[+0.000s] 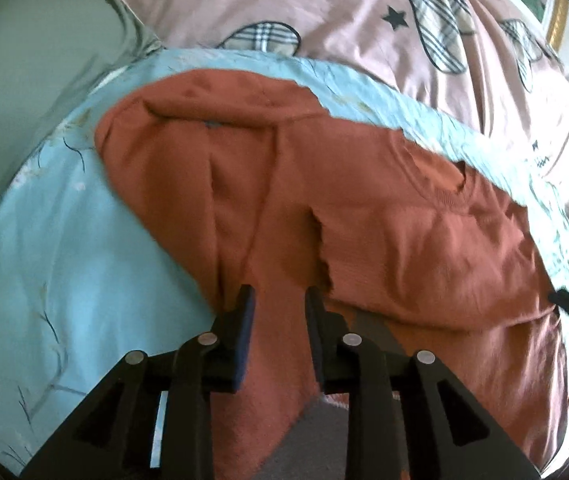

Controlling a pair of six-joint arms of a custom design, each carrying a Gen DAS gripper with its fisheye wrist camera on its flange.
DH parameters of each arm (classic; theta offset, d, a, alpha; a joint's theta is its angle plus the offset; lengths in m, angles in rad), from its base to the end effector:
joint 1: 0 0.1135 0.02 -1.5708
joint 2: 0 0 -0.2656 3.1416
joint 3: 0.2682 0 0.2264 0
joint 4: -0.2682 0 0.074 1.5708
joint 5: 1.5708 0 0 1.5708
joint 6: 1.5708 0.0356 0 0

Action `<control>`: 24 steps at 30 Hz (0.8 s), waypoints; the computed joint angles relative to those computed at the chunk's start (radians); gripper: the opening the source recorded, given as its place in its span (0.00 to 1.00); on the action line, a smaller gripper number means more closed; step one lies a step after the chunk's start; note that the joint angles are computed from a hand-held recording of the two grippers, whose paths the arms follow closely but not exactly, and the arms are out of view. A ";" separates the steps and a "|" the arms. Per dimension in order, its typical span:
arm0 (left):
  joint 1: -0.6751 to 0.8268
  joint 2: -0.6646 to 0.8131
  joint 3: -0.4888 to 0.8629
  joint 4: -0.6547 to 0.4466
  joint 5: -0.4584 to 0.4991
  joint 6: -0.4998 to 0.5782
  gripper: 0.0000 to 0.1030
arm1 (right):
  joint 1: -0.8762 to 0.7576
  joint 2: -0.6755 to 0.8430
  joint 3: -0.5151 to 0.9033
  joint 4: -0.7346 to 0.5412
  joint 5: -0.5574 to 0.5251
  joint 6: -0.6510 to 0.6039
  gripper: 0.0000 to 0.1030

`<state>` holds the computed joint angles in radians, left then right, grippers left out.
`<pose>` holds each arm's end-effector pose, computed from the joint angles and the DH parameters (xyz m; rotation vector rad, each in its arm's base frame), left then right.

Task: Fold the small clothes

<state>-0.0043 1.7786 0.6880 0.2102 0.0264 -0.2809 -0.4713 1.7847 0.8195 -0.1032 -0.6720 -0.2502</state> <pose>0.2986 -0.0022 0.1230 -0.3272 2.4354 -0.1577 0.2765 -0.1160 0.1384 0.0508 2.3981 0.5642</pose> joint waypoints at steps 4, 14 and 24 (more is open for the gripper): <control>-0.007 0.046 0.126 -0.075 -0.064 0.053 0.37 | 0.043 0.005 -0.033 0.000 -0.021 0.014 0.55; -0.033 0.317 0.600 -0.261 -0.154 0.049 0.78 | 0.050 0.041 -0.097 0.033 -0.060 0.004 0.56; -0.028 0.735 1.269 -0.617 -0.264 0.068 0.23 | -0.002 0.029 -0.105 0.001 -0.100 -0.025 0.56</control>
<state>-0.0324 2.5133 1.9565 -0.4065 -0.2376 -0.2129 -0.4734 1.8134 0.7148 -0.1024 -0.7721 -0.2753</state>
